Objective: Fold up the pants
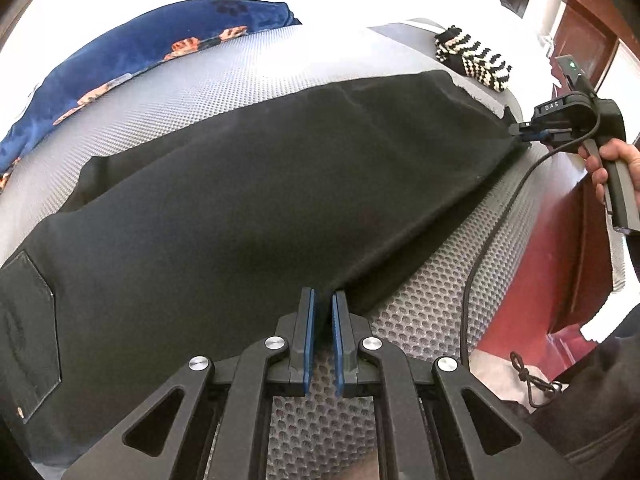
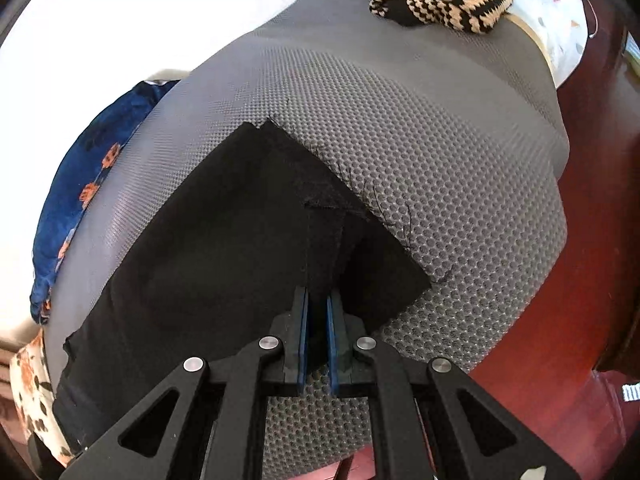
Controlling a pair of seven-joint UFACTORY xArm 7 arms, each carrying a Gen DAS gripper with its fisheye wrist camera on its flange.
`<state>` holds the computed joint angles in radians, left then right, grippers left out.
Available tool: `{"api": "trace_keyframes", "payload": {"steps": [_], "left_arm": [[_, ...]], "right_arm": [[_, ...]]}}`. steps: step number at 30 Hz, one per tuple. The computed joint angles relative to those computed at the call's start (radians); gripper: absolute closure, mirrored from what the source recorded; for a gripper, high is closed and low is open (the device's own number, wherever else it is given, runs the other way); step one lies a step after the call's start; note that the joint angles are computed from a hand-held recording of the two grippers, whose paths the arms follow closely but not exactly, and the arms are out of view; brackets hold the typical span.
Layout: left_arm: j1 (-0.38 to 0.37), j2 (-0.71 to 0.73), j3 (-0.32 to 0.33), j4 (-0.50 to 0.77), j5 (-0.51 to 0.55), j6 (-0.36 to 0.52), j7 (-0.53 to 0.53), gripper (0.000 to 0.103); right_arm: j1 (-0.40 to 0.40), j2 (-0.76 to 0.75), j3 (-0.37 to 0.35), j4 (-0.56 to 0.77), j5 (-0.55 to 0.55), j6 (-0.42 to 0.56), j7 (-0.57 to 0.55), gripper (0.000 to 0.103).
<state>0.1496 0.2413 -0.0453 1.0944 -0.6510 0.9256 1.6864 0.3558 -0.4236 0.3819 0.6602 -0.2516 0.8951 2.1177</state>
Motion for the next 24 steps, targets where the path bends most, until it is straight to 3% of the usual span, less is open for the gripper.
{"api": "trace_keyframes", "payload": {"steps": [6, 9, 13, 16, 19, 24], "left_arm": [[0.001, 0.014, 0.000, 0.019, 0.014, 0.022, -0.021, 0.094], [0.002, 0.020, 0.000, 0.028, 0.017, 0.030, -0.034, 0.094], [0.005, 0.013, -0.002, 0.021, 0.016, 0.027, -0.036, 0.094], [0.007, 0.005, -0.001, 0.014, 0.012, 0.028, -0.010, 0.094], [0.005, 0.018, 0.002, 0.026, 0.028, 0.038, -0.013, 0.094], [0.005, 0.047, 0.003, 0.078, 0.065, 0.093, -0.052, 0.093]], "right_arm": [[0.001, -0.046, 0.004, -0.057, 0.012, -0.043, 0.046, 0.083], [-0.005, -0.071, 0.001, -0.070, 0.022, -0.030, 0.040, 0.082], [-0.009, -0.095, 0.003, -0.082, 0.027, -0.029, 0.018, 0.100], [-0.011, -0.084, 0.038, -0.012, 0.007, 0.082, 0.007, 0.101], [0.005, -0.074, 0.043, 0.005, 0.034, 0.125, 0.026, 0.101], [0.031, -0.074, 0.023, -0.055, 0.084, 0.051, 0.054, 0.097]]}}
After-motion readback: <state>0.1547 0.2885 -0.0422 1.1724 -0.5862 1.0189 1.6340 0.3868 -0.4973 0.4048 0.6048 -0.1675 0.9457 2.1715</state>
